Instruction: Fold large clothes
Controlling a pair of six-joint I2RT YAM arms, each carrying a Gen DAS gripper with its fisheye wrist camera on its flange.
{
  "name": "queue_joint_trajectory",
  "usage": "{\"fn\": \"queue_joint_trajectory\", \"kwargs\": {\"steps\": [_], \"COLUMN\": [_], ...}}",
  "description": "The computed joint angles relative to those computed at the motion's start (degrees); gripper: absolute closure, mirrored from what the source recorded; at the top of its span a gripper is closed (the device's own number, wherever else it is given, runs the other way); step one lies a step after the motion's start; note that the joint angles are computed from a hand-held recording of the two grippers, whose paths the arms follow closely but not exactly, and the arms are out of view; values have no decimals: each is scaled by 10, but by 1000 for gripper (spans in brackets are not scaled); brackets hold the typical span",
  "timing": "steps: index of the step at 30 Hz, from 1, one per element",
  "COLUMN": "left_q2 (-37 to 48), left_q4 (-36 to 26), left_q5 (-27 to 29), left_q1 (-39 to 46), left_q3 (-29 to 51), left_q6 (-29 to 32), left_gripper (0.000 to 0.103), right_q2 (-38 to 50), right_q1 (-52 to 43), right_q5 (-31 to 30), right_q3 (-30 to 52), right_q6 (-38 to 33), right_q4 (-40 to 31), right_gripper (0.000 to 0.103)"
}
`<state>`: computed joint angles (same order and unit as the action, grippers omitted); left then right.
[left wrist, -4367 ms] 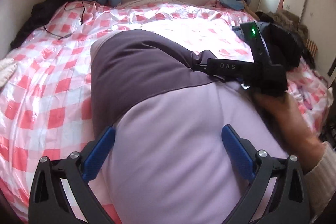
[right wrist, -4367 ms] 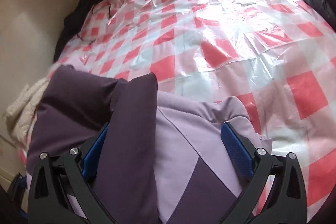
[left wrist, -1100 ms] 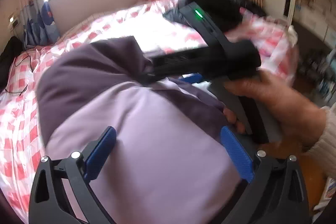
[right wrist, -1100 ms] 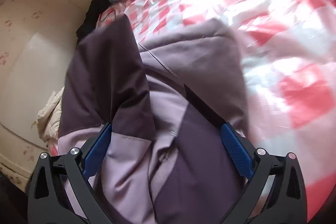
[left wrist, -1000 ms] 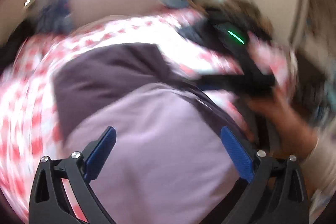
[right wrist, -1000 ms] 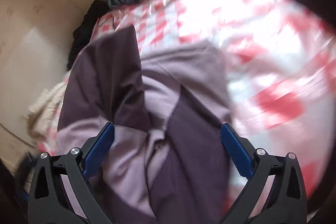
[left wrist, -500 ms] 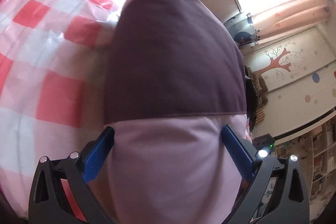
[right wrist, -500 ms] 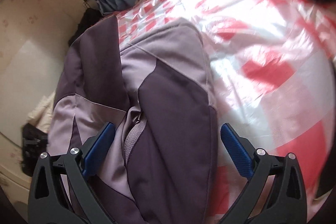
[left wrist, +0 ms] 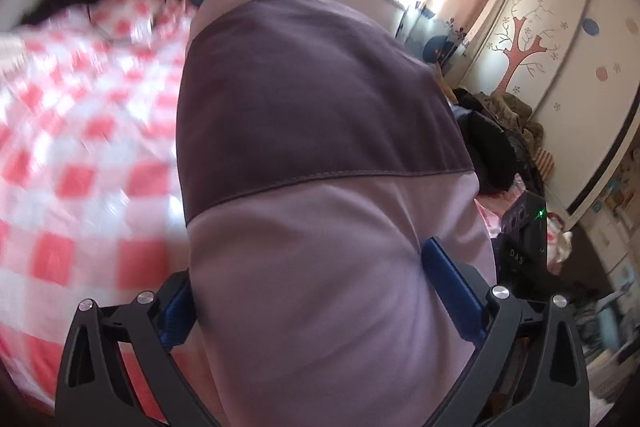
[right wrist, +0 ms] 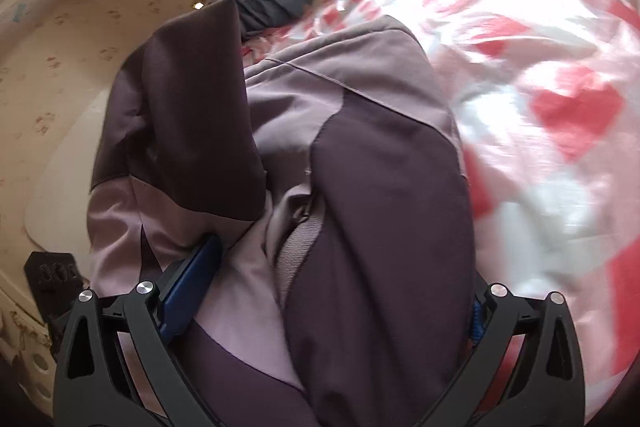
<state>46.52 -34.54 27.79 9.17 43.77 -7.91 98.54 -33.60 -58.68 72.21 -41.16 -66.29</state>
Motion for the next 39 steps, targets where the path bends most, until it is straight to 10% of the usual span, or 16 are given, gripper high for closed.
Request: {"fn": "queue_joint_trajectory", "kwargs": {"steps": [6, 9, 13, 20, 25, 30, 39], "left_q2": [54, 158, 225, 151, 143, 192, 215], "left_q4": [-119, -166, -125, -31, -29, -63, -88], "left_q5": [85, 11, 30, -101, -43, 23, 42], "left_q1": [264, 324, 383, 261, 311, 339, 358], "left_q3": [125, 164, 139, 86, 70, 107, 121], "left_q6": [181, 216, 227, 246, 273, 328, 338], "left_gripper": [8, 6, 5, 5, 5, 5, 5], "right_q2": [-116, -104, -63, -163, 2, 49, -98], "right_q1": [209, 359, 382, 421, 535, 460, 431], "right_q5": [11, 127, 154, 276, 447, 287, 276], "right_q3": [-115, -158, -101, 12, 113, 49, 3], "right_q6": [269, 369, 345, 355, 375, 458, 398], "right_q4": [218, 328, 252, 243, 271, 316, 277], "right_gripper": [6, 6, 6, 6, 6, 6, 6]}}
